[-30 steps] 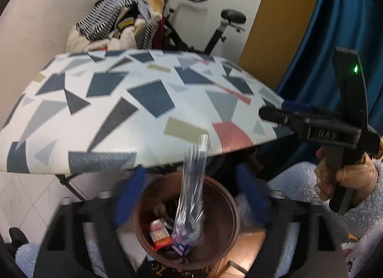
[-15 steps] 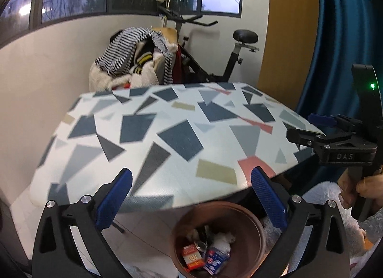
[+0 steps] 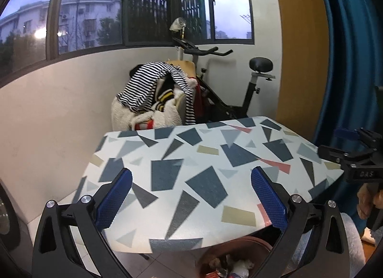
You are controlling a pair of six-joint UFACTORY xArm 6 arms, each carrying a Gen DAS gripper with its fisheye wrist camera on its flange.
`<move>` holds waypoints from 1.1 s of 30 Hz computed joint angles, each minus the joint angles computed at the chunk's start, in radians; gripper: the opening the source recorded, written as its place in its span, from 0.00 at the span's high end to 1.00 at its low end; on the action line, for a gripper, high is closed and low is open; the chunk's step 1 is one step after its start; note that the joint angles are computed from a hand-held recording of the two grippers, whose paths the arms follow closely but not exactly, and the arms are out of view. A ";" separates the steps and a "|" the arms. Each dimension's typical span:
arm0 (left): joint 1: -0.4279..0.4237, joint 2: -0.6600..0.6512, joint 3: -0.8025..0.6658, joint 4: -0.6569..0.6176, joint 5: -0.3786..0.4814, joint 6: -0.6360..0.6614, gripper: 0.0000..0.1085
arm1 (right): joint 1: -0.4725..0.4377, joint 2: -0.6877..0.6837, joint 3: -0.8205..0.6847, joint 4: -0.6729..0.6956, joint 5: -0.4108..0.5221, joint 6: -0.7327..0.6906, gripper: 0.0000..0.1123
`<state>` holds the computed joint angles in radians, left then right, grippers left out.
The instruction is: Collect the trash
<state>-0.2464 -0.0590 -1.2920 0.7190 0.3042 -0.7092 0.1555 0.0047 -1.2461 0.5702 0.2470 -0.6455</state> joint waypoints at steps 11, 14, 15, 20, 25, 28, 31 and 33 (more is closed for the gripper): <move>-0.006 0.003 -0.024 0.039 0.044 -0.039 0.11 | -0.015 -0.008 -0.048 -0.019 0.044 0.022 0.14; -0.007 -0.002 -0.018 0.042 0.037 -0.040 0.11 | -0.013 -0.011 -0.044 -0.023 0.040 0.023 0.14; -0.007 -0.003 -0.016 0.039 0.033 -0.038 0.11 | -0.013 -0.011 -0.040 -0.021 0.037 0.021 0.14; -0.008 -0.004 -0.017 -0.001 0.033 -0.009 0.11 | -0.014 -0.010 -0.044 -0.026 0.039 0.027 0.14; -0.011 -0.005 -0.020 0.009 0.045 -0.012 0.11 | -0.014 -0.010 -0.043 -0.021 0.039 0.020 0.14; -0.014 -0.008 -0.021 0.023 0.056 -0.034 0.11 | -0.013 -0.010 -0.040 -0.019 0.037 0.019 0.14; -0.015 -0.010 -0.023 0.042 0.067 -0.055 0.11 | -0.013 -0.011 -0.039 -0.020 0.036 0.020 0.14; -0.013 -0.007 -0.026 0.041 0.063 -0.054 0.11 | -0.012 -0.011 -0.038 -0.020 0.035 0.020 0.14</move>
<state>-0.2598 -0.0662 -1.3182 0.7603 0.3671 -0.7636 0.1433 -0.0067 -1.2842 0.5504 0.2821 -0.6256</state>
